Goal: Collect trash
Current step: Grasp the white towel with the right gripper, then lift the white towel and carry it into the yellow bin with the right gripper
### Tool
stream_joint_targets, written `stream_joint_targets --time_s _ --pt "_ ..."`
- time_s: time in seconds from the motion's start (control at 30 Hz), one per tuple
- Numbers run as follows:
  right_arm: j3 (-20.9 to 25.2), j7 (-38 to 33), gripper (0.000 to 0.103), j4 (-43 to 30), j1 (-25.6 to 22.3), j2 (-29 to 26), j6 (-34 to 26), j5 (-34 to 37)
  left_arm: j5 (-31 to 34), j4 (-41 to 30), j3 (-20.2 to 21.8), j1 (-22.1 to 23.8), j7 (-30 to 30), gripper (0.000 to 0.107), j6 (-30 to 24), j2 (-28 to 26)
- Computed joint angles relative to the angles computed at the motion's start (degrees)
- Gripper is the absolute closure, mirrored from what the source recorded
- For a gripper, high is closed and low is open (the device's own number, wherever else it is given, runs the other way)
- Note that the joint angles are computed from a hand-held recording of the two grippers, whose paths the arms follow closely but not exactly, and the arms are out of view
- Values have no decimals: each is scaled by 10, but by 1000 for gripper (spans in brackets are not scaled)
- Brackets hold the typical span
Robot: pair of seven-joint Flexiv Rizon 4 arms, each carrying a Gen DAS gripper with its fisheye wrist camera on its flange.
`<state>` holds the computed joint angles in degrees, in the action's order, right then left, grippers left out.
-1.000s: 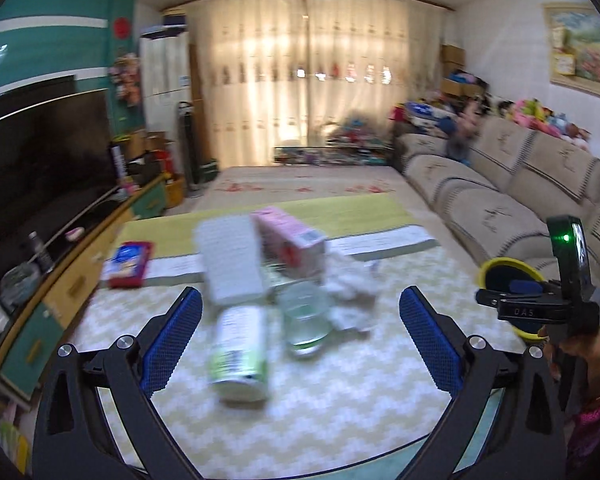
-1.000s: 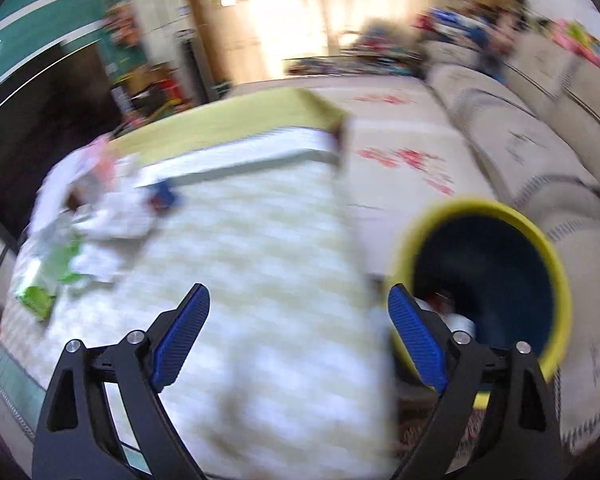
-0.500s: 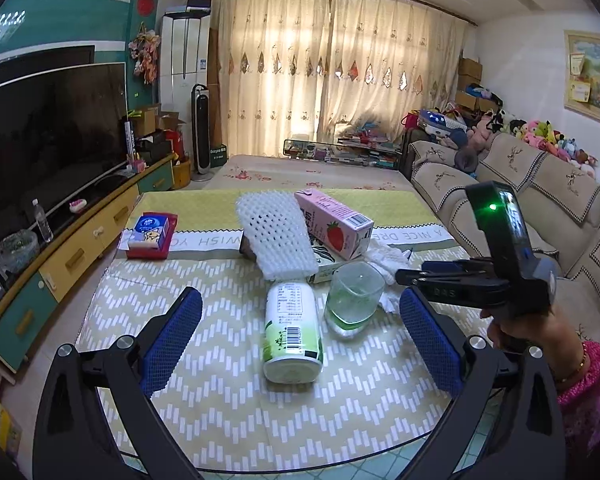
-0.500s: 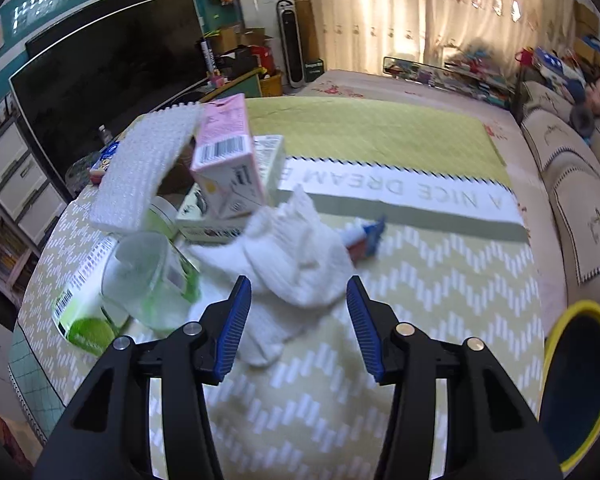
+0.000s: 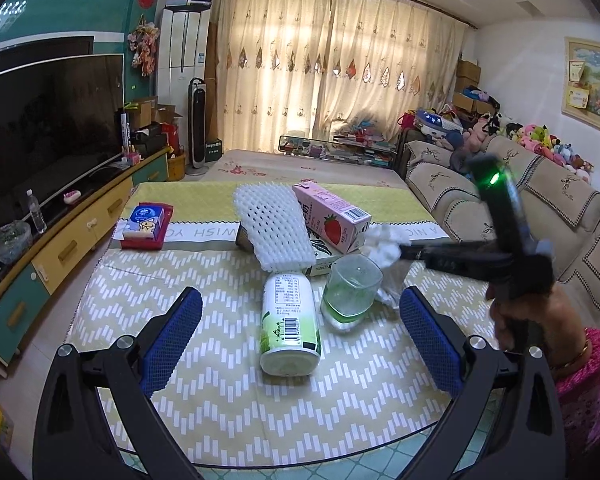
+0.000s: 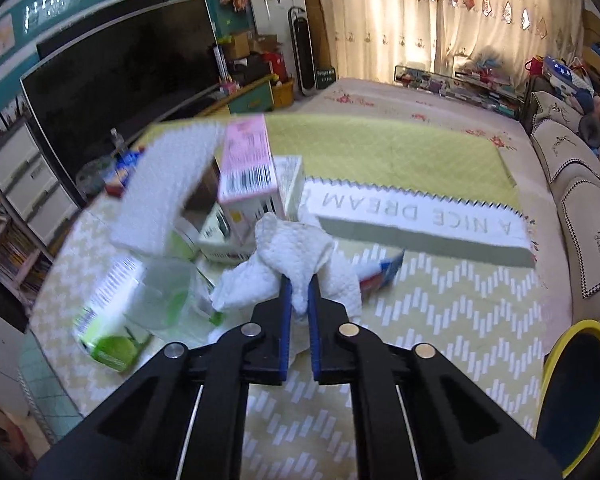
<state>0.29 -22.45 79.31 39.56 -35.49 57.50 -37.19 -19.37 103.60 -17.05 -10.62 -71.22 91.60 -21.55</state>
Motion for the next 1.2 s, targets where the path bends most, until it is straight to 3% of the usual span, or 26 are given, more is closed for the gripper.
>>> stream_joint_targets --time_s 0.37,1.2 --pt "-23 51 96 19 11 51 49 -60 0 12 -14 7 5 9 8 3" --pt "-24 70 96 -38 12 96 31 -170 -17 27 -54 29 33 9 11 10"
